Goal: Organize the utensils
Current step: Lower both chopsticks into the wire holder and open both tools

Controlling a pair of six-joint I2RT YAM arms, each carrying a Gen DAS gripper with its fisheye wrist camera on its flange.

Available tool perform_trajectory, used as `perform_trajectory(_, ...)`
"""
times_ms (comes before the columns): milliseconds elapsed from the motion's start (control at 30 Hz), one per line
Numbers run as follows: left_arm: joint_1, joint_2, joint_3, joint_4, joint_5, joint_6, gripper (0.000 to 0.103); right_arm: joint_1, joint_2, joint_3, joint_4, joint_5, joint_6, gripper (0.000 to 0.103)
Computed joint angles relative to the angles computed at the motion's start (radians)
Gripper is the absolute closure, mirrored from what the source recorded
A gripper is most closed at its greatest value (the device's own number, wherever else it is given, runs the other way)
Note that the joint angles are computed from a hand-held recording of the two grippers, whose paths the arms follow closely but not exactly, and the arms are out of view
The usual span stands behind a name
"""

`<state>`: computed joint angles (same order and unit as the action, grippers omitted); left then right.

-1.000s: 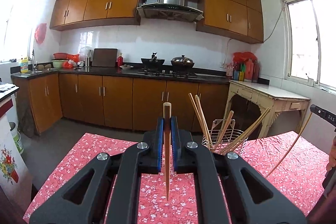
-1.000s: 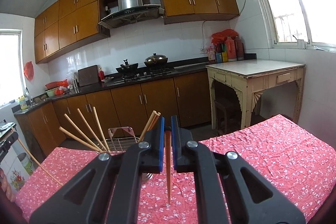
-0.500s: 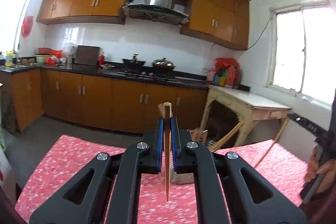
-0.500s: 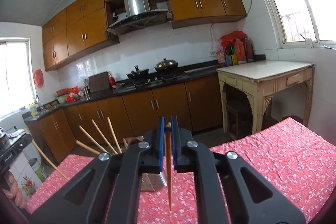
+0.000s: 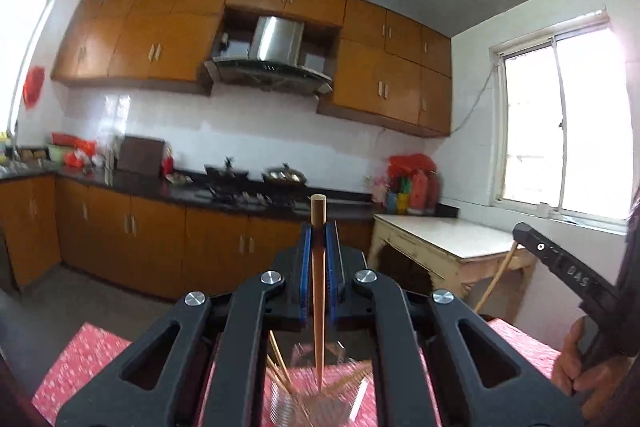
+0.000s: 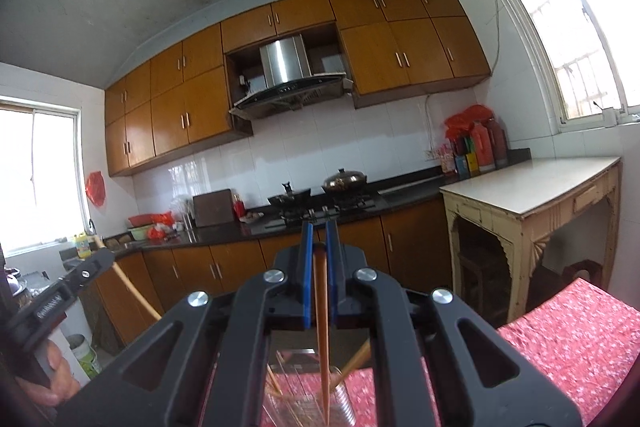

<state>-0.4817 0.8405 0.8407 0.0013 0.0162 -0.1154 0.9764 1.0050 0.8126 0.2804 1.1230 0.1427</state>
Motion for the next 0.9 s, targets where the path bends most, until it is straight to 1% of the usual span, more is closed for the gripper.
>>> perform_trajectory(33,-0.019,0.024,0.002,0.025,-0.038,0.009,0.096,-0.029,0.022,0.013,0.022,-0.036,-0.012,0.096)
perform_trajectory(100,-0.036,0.074,0.017,0.059,-0.078,0.012,0.096,-0.068,0.063,0.033,0.057,-0.083,-0.026,0.096)
perform_trajectory(167,-0.044,0.125,0.021,0.106,-0.117,0.014,0.096,-0.11,0.11,0.047,0.118,-0.133,-0.049,0.096)
perform_trajectory(267,-0.033,0.197,0.032,0.151,-0.123,0.003,0.096,-0.161,0.183,0.063,0.203,-0.189,-0.08,0.096)
perform_trajectory(367,-0.024,0.254,0.037,0.194,-0.125,0.004,0.096,-0.214,0.261,0.087,0.258,-0.24,-0.089,0.096)
perform_trajectory(533,-0.018,0.323,0.042,0.228,-0.119,0.003,0.096,-0.292,0.364,0.111,0.263,-0.319,-0.013,0.096)
perform_trajectory(633,-0.011,0.355,0.048,0.231,-0.112,-0.013,0.096,-0.324,0.401,0.114,0.253,-0.345,0.028,0.096)
perform_trajectory(800,-0.013,0.394,0.047,0.248,-0.119,-0.026,0.096,-0.371,0.431,0.102,0.229,-0.4,0.098,0.096)
perform_trajectory(900,-0.013,0.415,0.053,0.247,-0.116,-0.033,0.096,-0.38,0.436,0.096,0.221,-0.411,0.119,0.096)
